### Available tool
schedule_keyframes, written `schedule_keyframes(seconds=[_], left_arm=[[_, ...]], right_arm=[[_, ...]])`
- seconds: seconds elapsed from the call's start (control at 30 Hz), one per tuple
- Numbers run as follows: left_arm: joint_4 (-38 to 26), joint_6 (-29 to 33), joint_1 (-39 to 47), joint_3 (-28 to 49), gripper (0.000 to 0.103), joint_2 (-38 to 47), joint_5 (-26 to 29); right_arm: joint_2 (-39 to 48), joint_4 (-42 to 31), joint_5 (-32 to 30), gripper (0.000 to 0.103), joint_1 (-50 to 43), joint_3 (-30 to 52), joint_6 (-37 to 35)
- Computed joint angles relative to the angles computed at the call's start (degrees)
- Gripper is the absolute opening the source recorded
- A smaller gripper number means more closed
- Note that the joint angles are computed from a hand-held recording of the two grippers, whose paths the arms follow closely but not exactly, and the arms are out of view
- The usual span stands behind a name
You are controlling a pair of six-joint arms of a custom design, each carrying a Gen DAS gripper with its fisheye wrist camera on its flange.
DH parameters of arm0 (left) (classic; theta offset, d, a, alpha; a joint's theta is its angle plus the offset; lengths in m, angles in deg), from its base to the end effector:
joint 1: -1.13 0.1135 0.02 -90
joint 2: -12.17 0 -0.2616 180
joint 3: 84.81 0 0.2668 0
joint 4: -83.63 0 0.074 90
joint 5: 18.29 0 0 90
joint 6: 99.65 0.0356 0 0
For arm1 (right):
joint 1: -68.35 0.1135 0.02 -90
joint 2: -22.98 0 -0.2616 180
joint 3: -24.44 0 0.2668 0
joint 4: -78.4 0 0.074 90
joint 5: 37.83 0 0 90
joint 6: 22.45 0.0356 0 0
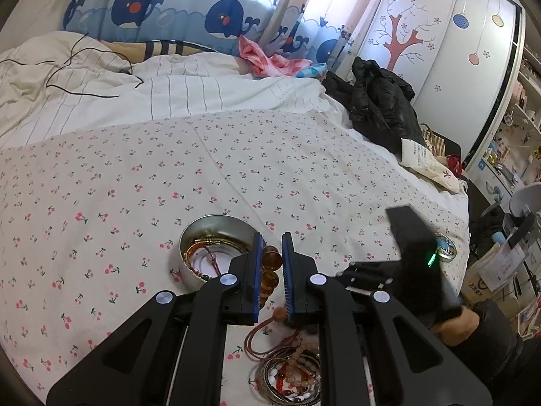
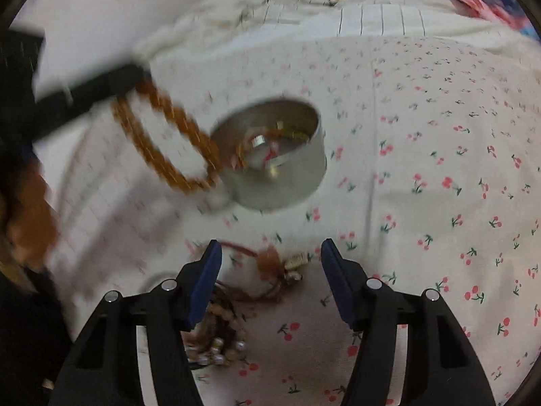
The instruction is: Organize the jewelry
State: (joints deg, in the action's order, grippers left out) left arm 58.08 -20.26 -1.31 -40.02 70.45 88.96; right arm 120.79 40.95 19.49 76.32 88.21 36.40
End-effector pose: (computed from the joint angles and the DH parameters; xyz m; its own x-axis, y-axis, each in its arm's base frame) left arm 0.2251 -0.0202 0.2058 -0.6684 -0.1475 -0.7290 0.1503 0.9331 -0.3266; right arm 0.3040 0.0620 0.1247 -0.6555 -0.5314 -0.5366 -0.7309 0.6250 0.2740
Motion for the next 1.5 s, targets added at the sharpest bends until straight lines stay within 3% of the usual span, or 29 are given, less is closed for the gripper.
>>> schedule_keyframes(seconds=[0.03,0.07,0.13,0.2,0.47,0.63,0.87,1.03,1.33,1.43,1.5], left_arm=[[0.07,0.01,0.09,-0.01,0.01,-0.01,0.01],[0.32,-0.02,0.39,-0.15,0.01,-0.08,0.3],[0.29,0.0,0.83,-0.11,0.01,-0.31,0.63],[0.18,-0.03,1.06,0.01,0.01,-0.46,0.83],[0.03,-0.32,1.67,1.95,0.01,0.37,1.21],[1.59,-0.87,1.45,4.84,0.01,3.69,1.0],[5.22,-2.25,0.15,8.32,0.01,13.54,-0.66],[4.05,-3.13,-0.09,10.22,0.016,20.8,-7.0],[2.83,-2.92,5.6,7.05,0.035,15.05,-5.29],[1.64,-2.93,6.47,5.59,0.04,12.45,-4.93],[0.48,-2.92,6.66,3.67,0.042,9.62,-5.07]], right_arm=[[-0.2,1.89,3.29,0.053,1.56,-1.38,-0.51],[-0.24,3.32,5.36,0.033,2.78,-2.56,-1.16],[-0.34,2.87,4.8,0.02,3.24,-2.71,-1.89],[-1.84,2.74,2.25,0.02,2.42,-3.1,-2.12],[-4.6,-1.76,-17.62,0.02,-7.6,2.03,1.99],[-6.13,0.05,-21.75,0.02,-9.77,2.59,6.11],[-2.64,2.42,-17.38,0.02,-8.39,6.17,10.85],[1.75,4.2,-13.52,0.02,-4.93,9.16,12.78],[6.48,4.11,-5.46,0.02,3.84,11.99,12.98],[5.67,7.31,-2.22,0.04,4.29,9.67,13.64],[3.45,7.98,-2.52,0.04,2.73,8.03,13.63]])
